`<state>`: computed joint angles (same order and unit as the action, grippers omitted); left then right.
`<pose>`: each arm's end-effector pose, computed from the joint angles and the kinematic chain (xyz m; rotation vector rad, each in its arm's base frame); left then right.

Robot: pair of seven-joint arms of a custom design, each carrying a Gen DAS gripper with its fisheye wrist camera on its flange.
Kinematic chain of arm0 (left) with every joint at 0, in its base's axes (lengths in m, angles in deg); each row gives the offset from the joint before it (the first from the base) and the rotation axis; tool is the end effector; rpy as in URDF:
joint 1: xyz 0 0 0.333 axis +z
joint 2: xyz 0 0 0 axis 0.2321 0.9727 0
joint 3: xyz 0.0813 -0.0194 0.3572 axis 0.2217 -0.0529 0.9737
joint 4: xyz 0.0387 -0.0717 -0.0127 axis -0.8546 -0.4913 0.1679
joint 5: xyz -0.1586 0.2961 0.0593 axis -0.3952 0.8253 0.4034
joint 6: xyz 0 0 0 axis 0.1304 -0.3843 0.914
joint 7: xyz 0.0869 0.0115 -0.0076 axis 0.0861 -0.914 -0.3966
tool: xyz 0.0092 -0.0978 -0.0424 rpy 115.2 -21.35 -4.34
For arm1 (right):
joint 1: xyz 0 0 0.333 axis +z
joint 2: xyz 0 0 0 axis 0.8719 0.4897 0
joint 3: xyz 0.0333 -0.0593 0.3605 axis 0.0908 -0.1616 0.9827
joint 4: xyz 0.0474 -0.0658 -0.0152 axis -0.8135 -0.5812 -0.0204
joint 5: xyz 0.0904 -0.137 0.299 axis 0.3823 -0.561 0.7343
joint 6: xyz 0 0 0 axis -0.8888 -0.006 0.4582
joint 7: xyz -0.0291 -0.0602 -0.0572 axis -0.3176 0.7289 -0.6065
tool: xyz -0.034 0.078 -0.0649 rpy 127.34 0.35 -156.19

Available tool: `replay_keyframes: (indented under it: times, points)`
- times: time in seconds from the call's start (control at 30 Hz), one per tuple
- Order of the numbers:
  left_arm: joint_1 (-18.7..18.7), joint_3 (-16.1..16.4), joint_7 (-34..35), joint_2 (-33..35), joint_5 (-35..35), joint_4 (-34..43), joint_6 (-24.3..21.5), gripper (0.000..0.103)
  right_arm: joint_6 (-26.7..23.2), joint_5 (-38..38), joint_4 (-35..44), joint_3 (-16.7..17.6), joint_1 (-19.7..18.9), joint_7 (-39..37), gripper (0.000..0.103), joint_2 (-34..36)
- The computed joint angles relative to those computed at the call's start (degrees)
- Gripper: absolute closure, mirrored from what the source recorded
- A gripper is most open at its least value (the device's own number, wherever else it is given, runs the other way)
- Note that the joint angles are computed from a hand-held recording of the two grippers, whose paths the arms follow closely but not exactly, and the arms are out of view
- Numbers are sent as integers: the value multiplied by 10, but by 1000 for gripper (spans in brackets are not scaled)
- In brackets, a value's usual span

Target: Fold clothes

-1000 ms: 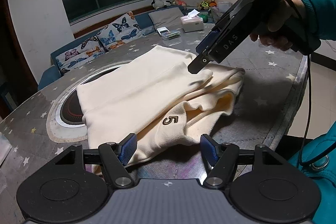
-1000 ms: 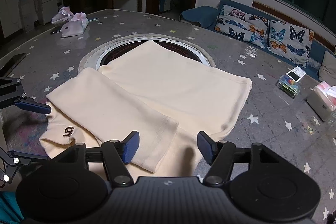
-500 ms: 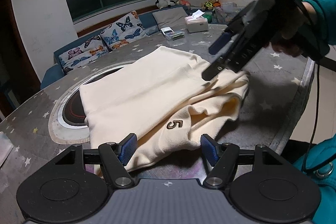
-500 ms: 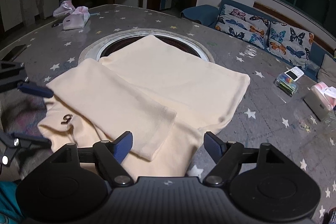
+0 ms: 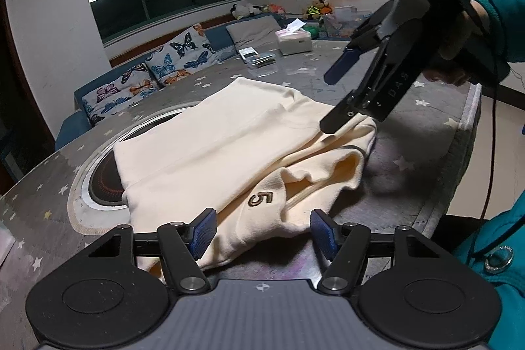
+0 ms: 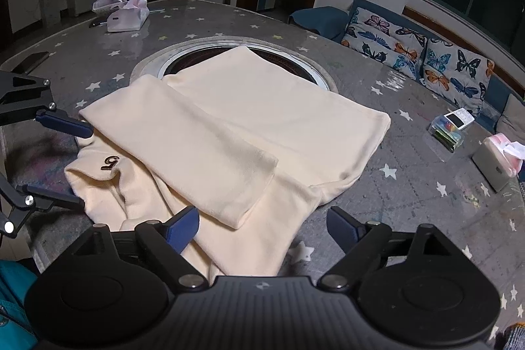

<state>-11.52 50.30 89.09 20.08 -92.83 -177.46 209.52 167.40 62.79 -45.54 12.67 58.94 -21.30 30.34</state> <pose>0.6520 -0.2413 0.4237 -1.0992 2.0555 -0.8692 0.7523 0.1339 0.4488 -2.3094 0.8131 -0.5197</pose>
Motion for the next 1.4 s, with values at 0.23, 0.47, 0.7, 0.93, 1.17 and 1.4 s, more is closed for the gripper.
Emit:
replay_keyframes:
  times: [0.23, 0.47, 0.7, 0.93, 1.17, 1.4]
  points:
    - [4, -4, 7, -7, 9, -8, -4, 37, 0, -5, 2, -2, 2, -2, 11, 2]
    - [5, -3, 18, -5, 21, -7, -7, 37, 7, -6, -3, 1, -2, -12, 8, -1]
    - [11, -11, 32, 1, 28, -2, -4, 37, 8, -9, -5, 1, -3, -19, 6, -2]
    - [24, -25, 31, 4, 27, 8, -14, 61, 7, -9, -6, 4, -6, -30, 6, -5]
    - [39, -39, 15, 5, 27, 15, -21, 80, 8, -8, -12, 3, -6, -40, 6, -9]
    - [51, -48, -4, 7, 25, 28, -24, 85, 4, -1, -25, 12, -15, -64, 6, -17]
